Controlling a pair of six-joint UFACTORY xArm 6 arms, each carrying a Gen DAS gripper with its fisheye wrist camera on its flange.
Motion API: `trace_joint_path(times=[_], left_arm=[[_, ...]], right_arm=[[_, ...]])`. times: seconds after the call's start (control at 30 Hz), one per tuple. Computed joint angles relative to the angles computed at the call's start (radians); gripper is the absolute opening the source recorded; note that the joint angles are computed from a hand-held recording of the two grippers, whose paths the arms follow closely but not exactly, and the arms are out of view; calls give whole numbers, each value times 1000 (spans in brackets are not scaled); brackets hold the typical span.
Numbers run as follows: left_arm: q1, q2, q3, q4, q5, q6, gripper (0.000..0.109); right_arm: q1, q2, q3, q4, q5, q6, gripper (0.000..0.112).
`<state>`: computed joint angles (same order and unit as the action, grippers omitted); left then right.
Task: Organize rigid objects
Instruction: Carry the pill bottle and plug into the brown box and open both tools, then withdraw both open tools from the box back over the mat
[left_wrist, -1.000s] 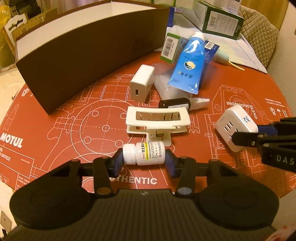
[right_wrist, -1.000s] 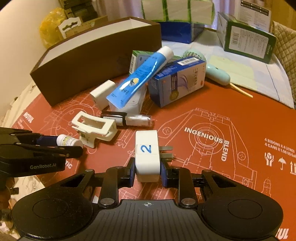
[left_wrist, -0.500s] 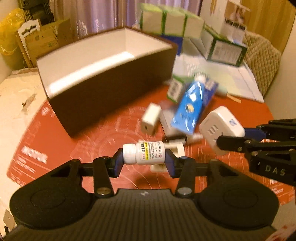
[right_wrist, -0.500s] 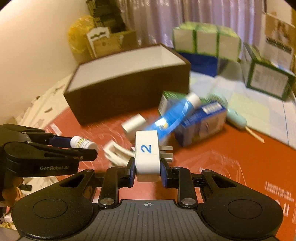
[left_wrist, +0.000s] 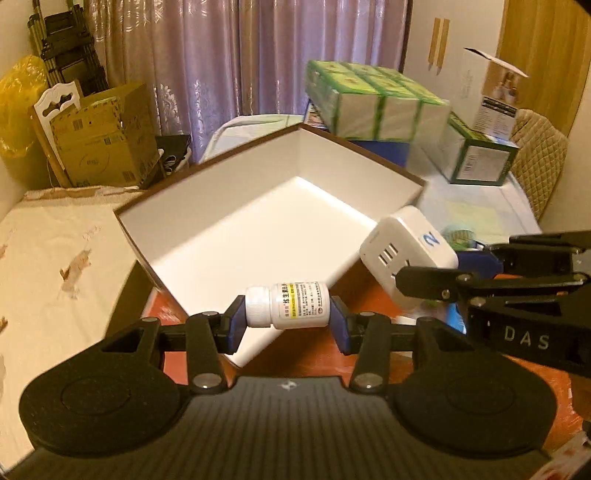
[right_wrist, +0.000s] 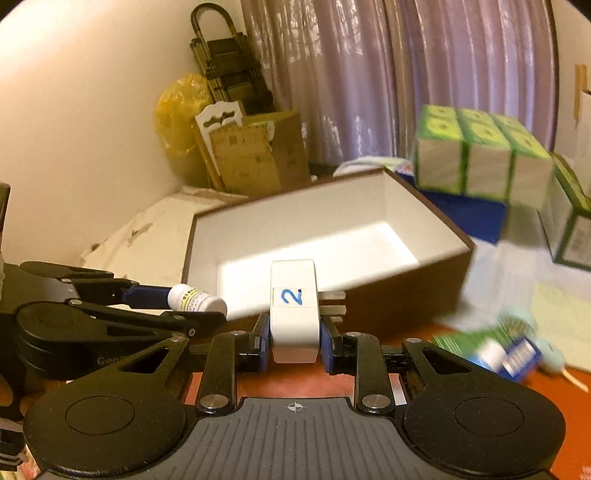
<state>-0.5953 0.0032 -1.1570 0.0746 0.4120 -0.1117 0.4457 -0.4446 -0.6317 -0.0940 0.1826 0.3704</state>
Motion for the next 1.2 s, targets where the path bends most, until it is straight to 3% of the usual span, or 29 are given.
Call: trace_joint_path(times=[0.2,0.4,0.87,1.07,1.2], left_arm=[[76,124,-139,-152,44,248,42],[116,265,-306,-261,143,420,42],[157,478,-585,-318,384,569,42],[164,515,-638,-314,404,576,55],[170,510,-639,-333,407,594,57]], right_arm=[[9,221,-197,-173,-6,172,24],[9,370,-329,-216,50,215,24],[-3,569,-521,-129,245,129,24],[-11,587,-532,-154,222,162,24],[-6,580,-534,-154,241,167,28]])
